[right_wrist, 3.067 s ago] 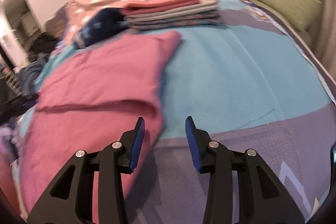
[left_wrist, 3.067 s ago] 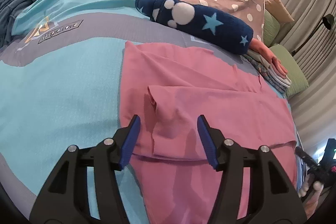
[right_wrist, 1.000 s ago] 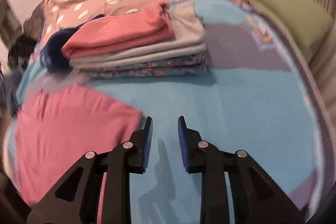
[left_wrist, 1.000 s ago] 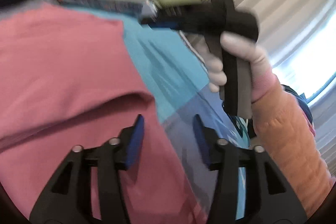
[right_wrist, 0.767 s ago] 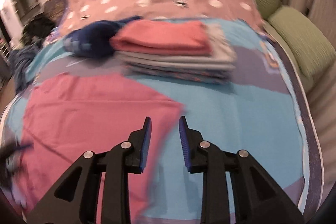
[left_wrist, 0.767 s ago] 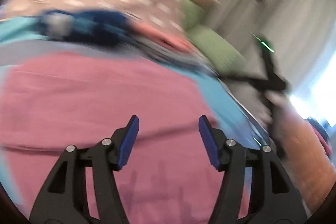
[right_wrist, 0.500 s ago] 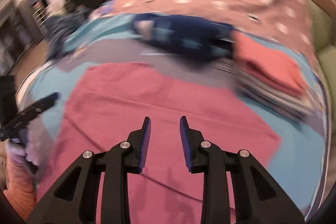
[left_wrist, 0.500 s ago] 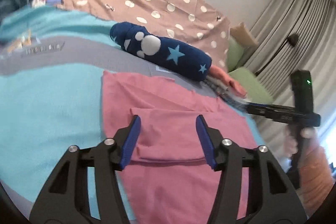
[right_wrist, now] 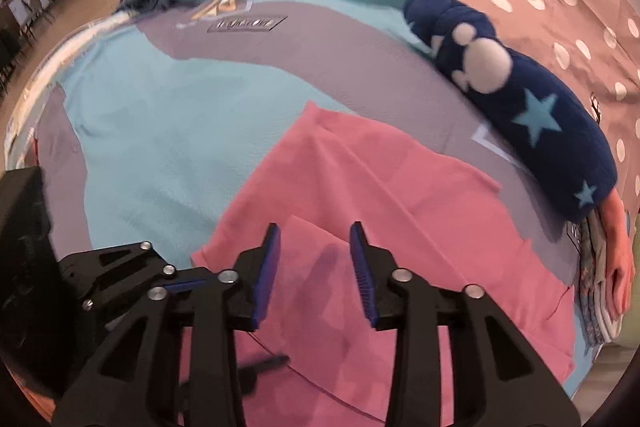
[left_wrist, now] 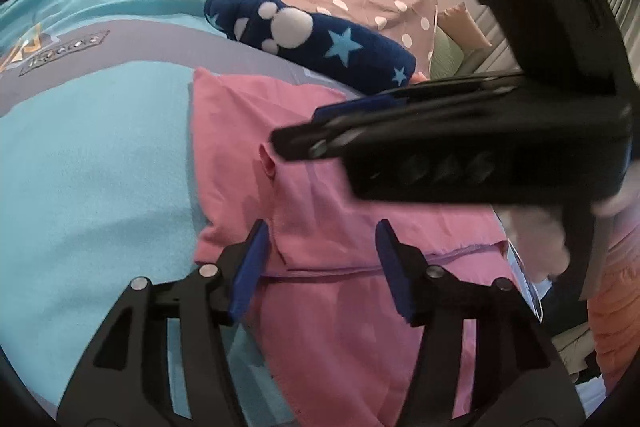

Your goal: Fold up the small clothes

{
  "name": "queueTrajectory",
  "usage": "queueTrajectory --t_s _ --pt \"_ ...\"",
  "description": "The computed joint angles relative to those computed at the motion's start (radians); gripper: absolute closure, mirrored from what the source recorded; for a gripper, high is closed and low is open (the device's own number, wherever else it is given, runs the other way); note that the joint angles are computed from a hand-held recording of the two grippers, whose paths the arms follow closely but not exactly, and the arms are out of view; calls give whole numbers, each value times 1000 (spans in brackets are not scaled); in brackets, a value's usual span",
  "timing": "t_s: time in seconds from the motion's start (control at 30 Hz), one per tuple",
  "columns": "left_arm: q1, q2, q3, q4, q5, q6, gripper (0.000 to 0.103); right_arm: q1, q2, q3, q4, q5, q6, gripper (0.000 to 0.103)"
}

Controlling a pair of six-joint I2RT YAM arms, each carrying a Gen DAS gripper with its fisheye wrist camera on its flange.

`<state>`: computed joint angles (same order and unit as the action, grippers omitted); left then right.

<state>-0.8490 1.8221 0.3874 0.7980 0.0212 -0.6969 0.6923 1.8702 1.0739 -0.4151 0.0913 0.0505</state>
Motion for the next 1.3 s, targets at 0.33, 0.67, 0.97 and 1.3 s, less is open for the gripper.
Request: queueTrajectory --t_s 0.33,0.67,0.97,1.3 --pt "31 38 -7 64 75 -14 45 -55 -14 -49 100 20 64 100" --pt "51 139 35 201 147 -69 43 -228 -161 -168 199 -348 52 100" --pt "135 209 -61 507 275 -184 86 -173 -122 -158 219 -306 86 77" --pt "63 115 -11 250 138 -107 57 -187 -322 -330 217 -178 14 72"
